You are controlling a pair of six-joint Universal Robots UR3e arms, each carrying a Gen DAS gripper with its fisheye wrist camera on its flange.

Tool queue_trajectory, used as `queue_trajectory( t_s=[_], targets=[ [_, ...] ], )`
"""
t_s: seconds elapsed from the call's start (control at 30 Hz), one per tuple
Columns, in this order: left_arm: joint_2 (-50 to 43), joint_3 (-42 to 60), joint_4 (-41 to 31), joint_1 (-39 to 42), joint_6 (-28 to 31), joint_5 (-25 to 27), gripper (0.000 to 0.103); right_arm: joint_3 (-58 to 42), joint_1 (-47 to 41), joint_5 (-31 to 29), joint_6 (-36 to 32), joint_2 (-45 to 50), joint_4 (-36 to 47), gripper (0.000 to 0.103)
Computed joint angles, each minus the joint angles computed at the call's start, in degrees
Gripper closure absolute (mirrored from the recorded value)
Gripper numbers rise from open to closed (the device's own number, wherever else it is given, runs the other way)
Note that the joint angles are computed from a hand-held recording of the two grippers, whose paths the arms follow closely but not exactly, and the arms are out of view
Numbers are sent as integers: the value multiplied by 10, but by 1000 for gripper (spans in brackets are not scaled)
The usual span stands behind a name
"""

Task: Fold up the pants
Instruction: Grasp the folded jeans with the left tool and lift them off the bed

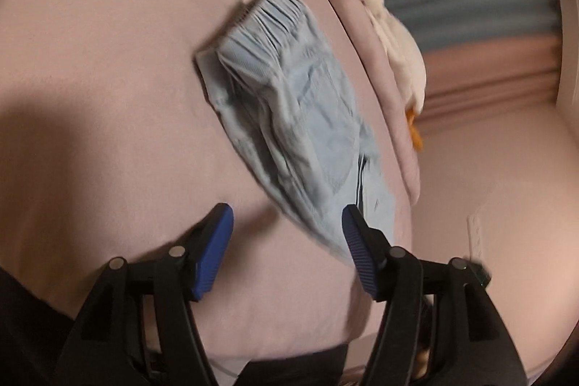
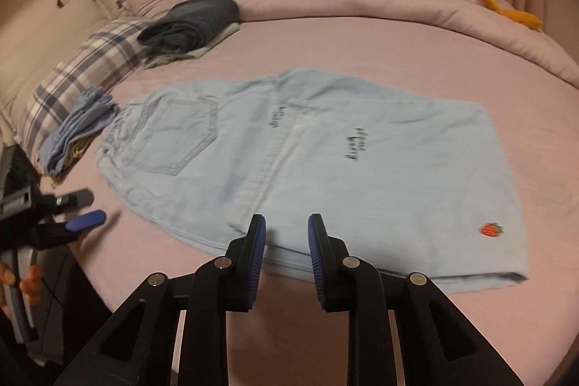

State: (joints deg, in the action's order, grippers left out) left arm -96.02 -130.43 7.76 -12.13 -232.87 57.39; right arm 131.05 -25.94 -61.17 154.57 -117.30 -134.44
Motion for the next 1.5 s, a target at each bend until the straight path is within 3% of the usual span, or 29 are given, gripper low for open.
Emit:
queue_trajectory(
  t_s=[0.17,0.3,0.4,0.47,0.5,0.53,0.63,0.77,0.87,1.1,1.27,1.5],
  targets=[
    [-53,77,-7,-25,-50,82,36,-5,14,-9,5,-2,2,79],
    [-108,154,-4,-52,-88,161,22,-11,10,-5,14,5,8,79],
    [-118,174,-15,-44,-76,162,22,-16,14,-9,19,14,7,79],
    [-115,169,-18,-28,-68,135,35,-22,23,-14,27,25,0,79],
    [-107,161,-31,-14,-56,114,61,-30,31,-20,30,37,-4,79],
    [-102,157,-51,-4,-42,100,76,-37,39,-27,34,46,-10,79],
    [-73,133,-70,4,-4,93,83,-70,75,-53,57,99,-41,79],
    [-47,174,-123,-37,90,162,84,-157,137,-96,99,215,-91,79],
    [-42,188,-126,-50,129,181,84,-248,179,-126,115,308,-105,79],
    [-55,204,-137,-65,176,204,84,-527,231,-189,168,538,31,80],
    [-62,211,-142,-63,183,202,84,-506,246,-214,141,500,57,80],
    [-62,232,-167,-88,206,236,84,-279,293,-261,88,304,34,81]
  ],
)
